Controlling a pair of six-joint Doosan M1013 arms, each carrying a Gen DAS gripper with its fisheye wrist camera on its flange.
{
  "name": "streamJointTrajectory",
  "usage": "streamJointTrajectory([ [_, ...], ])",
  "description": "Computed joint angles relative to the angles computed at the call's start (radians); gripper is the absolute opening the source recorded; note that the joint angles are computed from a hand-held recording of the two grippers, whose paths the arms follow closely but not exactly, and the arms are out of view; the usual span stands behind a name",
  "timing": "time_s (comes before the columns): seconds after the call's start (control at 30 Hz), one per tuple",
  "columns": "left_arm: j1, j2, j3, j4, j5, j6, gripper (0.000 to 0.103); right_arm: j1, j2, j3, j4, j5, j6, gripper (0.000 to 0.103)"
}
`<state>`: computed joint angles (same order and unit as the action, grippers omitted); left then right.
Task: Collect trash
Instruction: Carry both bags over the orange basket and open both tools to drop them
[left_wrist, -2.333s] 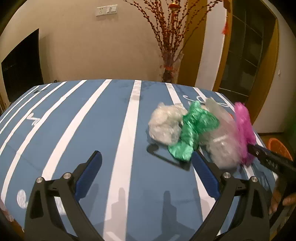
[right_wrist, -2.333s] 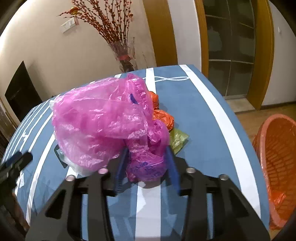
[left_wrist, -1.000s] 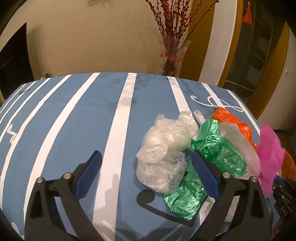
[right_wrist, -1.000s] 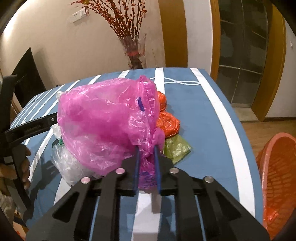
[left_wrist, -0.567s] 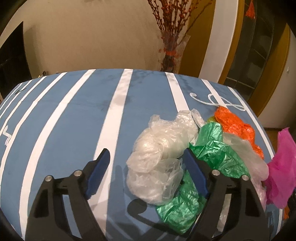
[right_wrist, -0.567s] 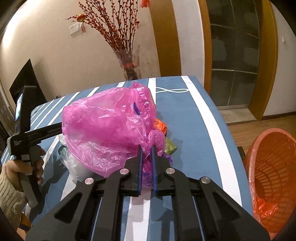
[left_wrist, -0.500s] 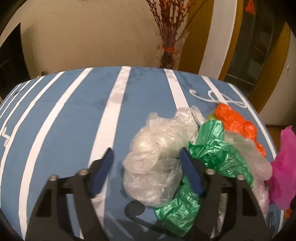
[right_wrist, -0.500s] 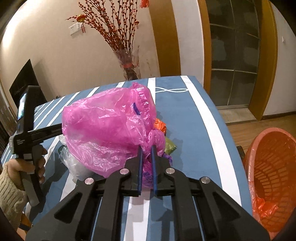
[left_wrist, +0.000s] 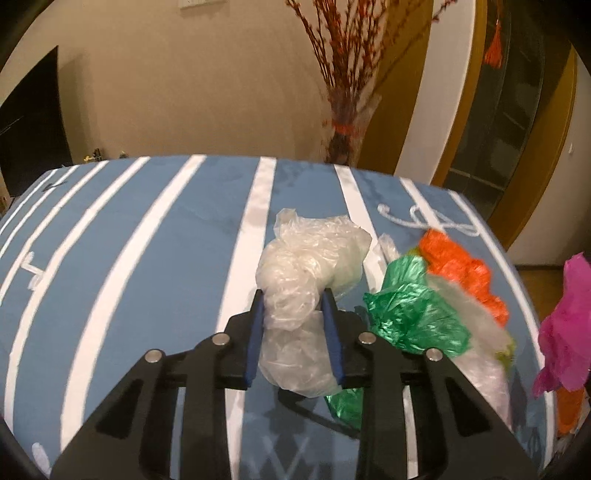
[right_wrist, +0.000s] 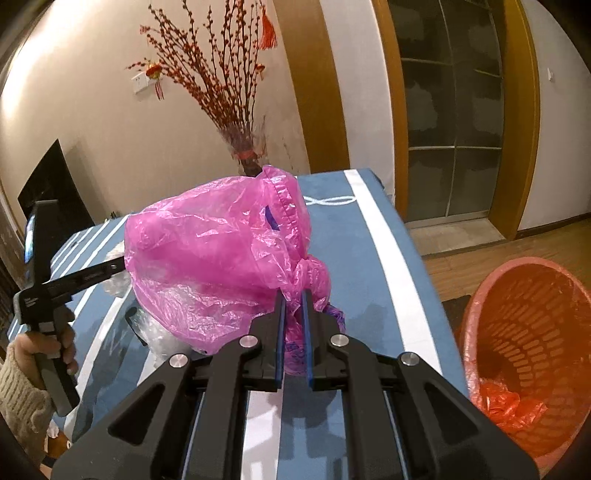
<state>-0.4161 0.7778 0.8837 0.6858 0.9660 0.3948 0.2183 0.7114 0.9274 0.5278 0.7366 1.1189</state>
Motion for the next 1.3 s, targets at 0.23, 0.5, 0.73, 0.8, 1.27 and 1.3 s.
streamJointTrajectory([
  [0.23,-0.045,-0.061,0.043,0.101,-0.020,-0.069,0.030,-0.018,-0.042,0.052,0.048,-0.056,-0.032,0.007],
  [0.5,-0.098,-0.066,0.003,0.126,-0.065,-0.018,0.030,-0.048,-0.087,0.105,0.074,-0.131,-0.033,0.007],
  [0.73,-0.137,-0.009,-0.110,0.049,-0.115,0.106,0.031,-0.080,-0.116,0.138,0.029,-0.199,0.029,0.007],
  [0.8,-0.147,0.017,-0.156,0.015,-0.123,0.149,0.031,-0.088,-0.121,0.143,-0.005,-0.216,0.069,0.007],
  [1.27,-0.191,0.272,-0.605,-0.272,-0.020,0.465,0.031,-0.158,-0.128,0.167,-0.172,-0.264,0.316,0.007],
  [1.3,-0.192,0.297,-0.653,-0.289,0.000,0.484,0.031,-0.160,-0.127,0.167,-0.182,-0.263,0.330,0.007],
])
